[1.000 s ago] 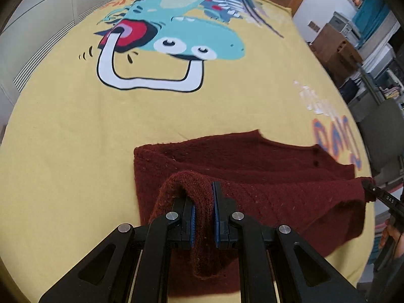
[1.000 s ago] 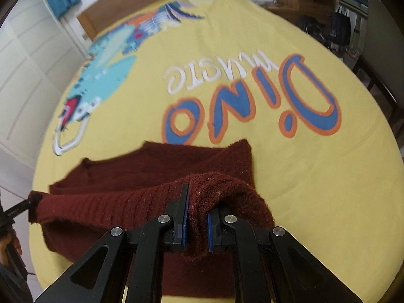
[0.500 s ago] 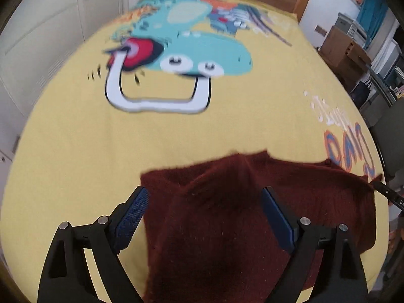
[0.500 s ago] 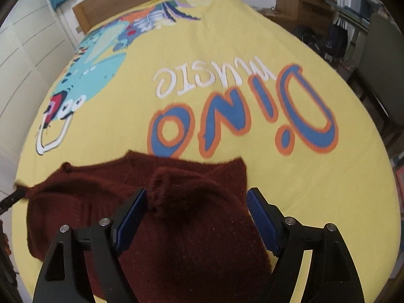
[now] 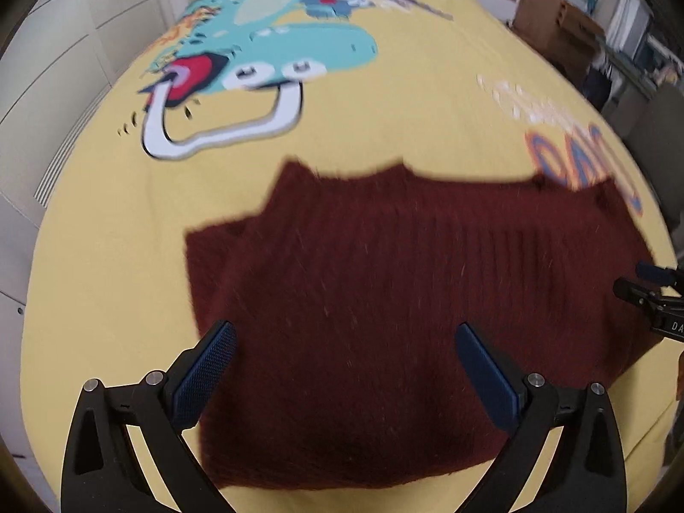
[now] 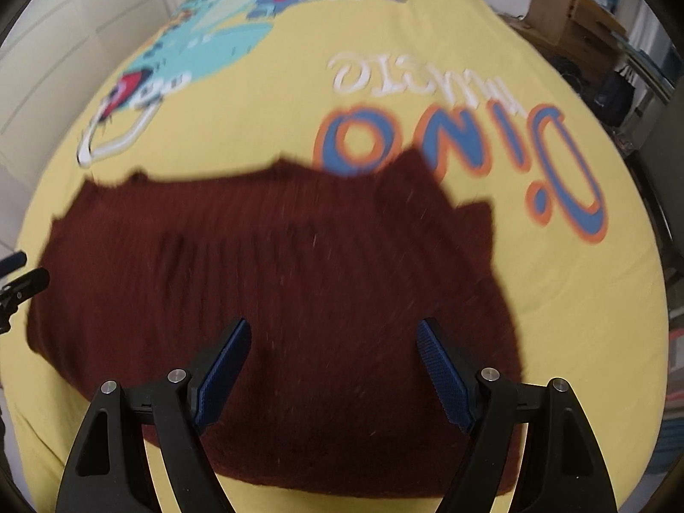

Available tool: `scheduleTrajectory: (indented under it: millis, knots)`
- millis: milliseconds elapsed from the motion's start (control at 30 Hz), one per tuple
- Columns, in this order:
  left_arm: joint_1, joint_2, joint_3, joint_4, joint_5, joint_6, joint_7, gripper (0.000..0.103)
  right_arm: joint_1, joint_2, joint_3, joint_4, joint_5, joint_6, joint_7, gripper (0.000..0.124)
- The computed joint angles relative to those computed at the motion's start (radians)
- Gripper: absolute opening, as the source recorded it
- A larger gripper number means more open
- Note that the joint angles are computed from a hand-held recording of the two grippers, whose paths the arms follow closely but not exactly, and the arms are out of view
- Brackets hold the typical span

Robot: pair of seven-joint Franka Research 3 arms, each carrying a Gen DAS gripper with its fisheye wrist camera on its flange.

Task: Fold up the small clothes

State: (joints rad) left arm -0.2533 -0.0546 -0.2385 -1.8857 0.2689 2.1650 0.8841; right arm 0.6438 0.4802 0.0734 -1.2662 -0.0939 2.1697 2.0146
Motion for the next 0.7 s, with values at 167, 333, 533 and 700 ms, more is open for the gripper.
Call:
scheduleTrajectory:
  millis: [167, 333, 533, 700]
  knots:
    - [-0.002, 0.034, 0.002, -0.015, -0.011, -0.036, 0.007, 0.063, 0.022, 0.010, -0.011, -0.025, -0.044, -0.015, 0.006, 0.072]
    - [0.005, 0.010, 0.007, -0.056, -0.008, 0.018, 0.014, 0.014, 0.019, 0.009, -0.006, -0.023, -0.050, -0.015, -0.012, 0.016]
    - [0.009, -0.015, 0.008, -0.076, 0.000, 0.066, 0.019, 0.004, 0.026, 0.002, -0.013, -0.026, -0.062, 0.025, 0.002, 0.006]
    - [0.036, -0.106, 0.015, -0.145, 0.047, 0.190, -0.086, 0.004, 0.024, -0.030, -0.024, -0.045, -0.086, 0.113, 0.054, 0.006]
